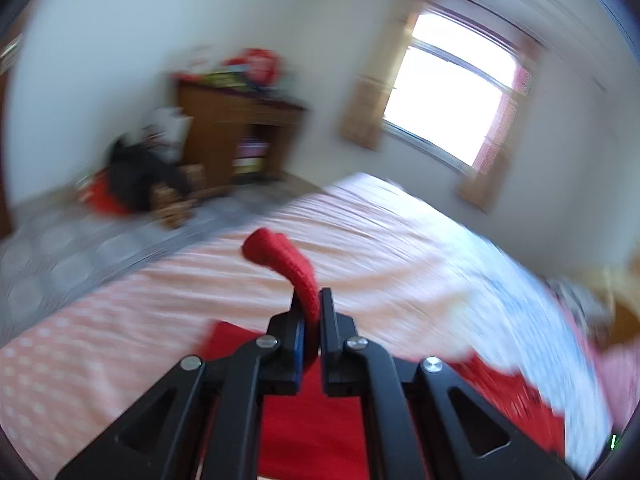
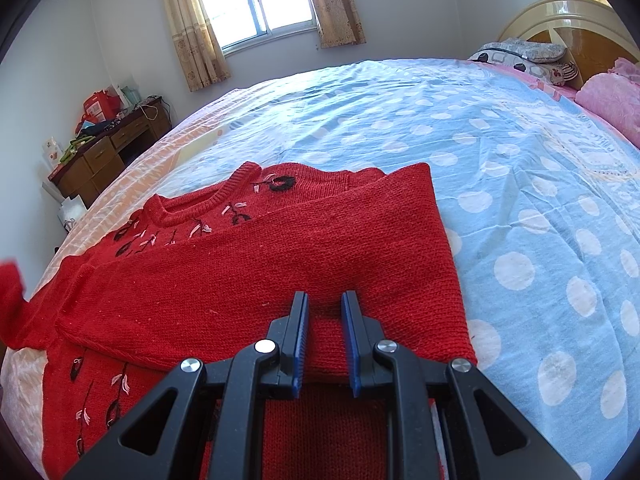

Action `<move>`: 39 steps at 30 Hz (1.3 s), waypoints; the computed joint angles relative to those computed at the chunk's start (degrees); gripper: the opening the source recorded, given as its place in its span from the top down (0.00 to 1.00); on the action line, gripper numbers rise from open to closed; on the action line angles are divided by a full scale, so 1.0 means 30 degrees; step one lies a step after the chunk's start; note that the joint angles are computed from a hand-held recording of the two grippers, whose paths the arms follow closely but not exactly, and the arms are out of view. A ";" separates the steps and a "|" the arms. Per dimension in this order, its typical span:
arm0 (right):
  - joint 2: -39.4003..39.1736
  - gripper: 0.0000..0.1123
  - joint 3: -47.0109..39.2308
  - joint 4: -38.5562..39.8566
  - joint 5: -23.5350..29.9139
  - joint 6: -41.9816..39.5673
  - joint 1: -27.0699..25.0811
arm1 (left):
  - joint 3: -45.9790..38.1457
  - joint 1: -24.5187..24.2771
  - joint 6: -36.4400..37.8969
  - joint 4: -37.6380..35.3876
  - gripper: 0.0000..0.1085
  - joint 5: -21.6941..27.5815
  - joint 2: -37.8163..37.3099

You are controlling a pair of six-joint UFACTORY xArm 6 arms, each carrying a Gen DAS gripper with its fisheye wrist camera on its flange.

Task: Fold small clothes
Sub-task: 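Grasp the other sleeve cuff with the left gripper, then fold the held sleeve across the body toward the right gripper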

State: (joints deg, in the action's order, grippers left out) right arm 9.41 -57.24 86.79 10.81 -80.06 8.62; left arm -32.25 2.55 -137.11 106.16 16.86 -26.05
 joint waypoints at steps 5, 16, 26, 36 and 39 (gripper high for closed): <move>0.0001 0.84 0.0004 0.0011 -0.0059 -0.0027 0.0018 | -0.3504 -0.3977 -0.1340 0.1886 0.95 -0.1068 0.4501; -0.0005 0.84 0.0013 -0.0053 -0.0063 0.0049 0.0015 | -0.5578 -0.6664 0.4795 -0.5335 0.95 -0.1368 0.9254; -0.1932 0.79 0.0631 0.1045 0.1998 0.0336 -0.0290 | -0.5940 -0.6599 -0.0388 -0.0737 0.83 -0.2197 0.9750; 0.1386 0.48 -0.3623 -0.4030 1.2524 0.8195 0.0209 | -0.4423 -0.6712 -0.8187 0.4640 0.83 -0.1968 0.8152; 0.2543 0.48 -0.4817 -0.4833 1.3758 0.9597 0.0859 | -0.4544 -0.6740 -0.7795 0.4360 0.83 -0.1945 0.8265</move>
